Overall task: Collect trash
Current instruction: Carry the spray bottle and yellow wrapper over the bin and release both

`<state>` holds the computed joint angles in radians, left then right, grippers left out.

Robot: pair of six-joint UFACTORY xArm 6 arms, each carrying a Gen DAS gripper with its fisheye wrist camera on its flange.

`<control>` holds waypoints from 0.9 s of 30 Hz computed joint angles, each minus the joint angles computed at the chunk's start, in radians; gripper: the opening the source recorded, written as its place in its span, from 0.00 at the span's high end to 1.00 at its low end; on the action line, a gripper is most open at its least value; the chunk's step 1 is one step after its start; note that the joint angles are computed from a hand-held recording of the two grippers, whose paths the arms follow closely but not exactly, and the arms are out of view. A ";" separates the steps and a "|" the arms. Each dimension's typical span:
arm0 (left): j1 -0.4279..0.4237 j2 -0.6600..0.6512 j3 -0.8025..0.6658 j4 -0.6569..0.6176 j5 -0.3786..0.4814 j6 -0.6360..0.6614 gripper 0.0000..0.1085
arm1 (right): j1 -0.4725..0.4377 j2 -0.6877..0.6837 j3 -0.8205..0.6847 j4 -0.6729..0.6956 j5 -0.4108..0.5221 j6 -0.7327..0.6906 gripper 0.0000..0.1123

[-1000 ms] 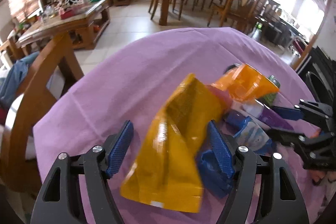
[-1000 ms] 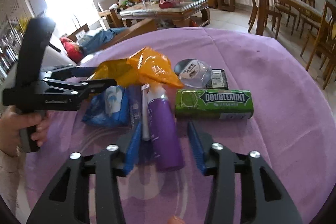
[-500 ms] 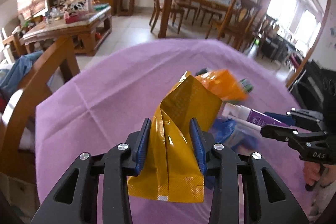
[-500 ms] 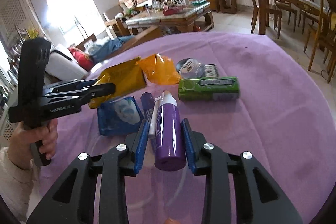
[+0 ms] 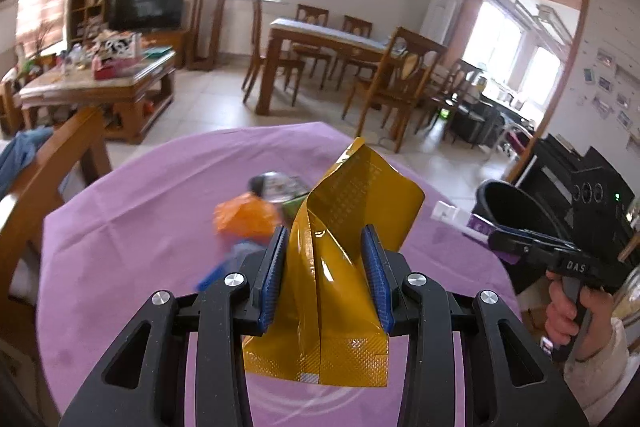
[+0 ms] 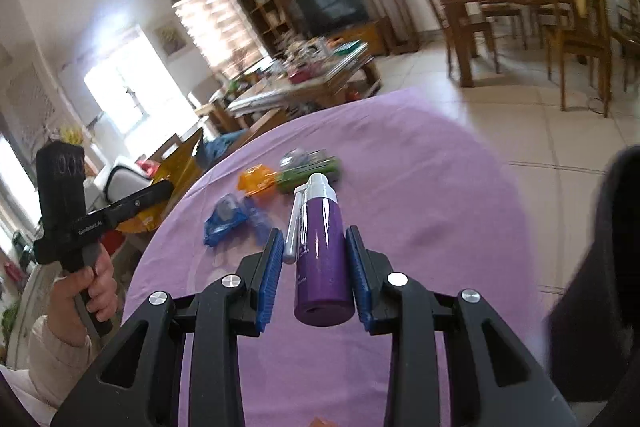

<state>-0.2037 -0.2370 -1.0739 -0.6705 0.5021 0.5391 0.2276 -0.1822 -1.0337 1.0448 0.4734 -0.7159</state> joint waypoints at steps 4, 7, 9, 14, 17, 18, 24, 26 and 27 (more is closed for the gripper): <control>-0.083 0.048 -0.045 -0.002 -0.011 -0.043 0.65 | -0.061 -0.074 0.072 0.044 -0.019 -0.022 0.72; -0.157 0.094 -0.085 -0.008 -0.024 -0.059 0.65 | -0.115 -0.115 0.111 0.083 -0.024 -0.043 0.72; -0.216 0.136 -0.122 -0.030 -0.032 -0.065 0.65 | -0.153 -0.142 0.142 0.112 -0.029 -0.057 0.72; -0.339 0.254 -0.224 -0.068 -0.050 -0.062 0.65 | -0.236 -0.185 0.199 0.150 -0.039 -0.068 0.72; -0.396 0.333 -0.295 -0.089 -0.048 -0.070 0.65 | -0.306 -0.214 0.233 0.169 -0.035 -0.079 0.72; -0.420 0.366 -0.329 -0.097 -0.042 -0.077 0.65 | -0.326 -0.220 0.243 0.174 -0.039 -0.084 0.72; -0.511 0.552 -0.534 -0.068 -0.003 -0.125 0.65 | -0.416 -0.231 0.275 0.204 -0.074 -0.100 0.72; -0.538 0.615 -0.605 -0.047 0.009 -0.152 0.65 | -0.446 -0.229 0.281 0.220 -0.074 -0.115 0.71; -0.544 0.653 -0.649 -0.041 0.018 -0.162 0.65 | -0.456 -0.226 0.284 0.227 -0.080 -0.122 0.71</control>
<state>-0.7472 0.4159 -1.7229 -0.7110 0.5205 0.3771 -0.2281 -0.4079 -0.7496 1.2717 0.3935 -0.8379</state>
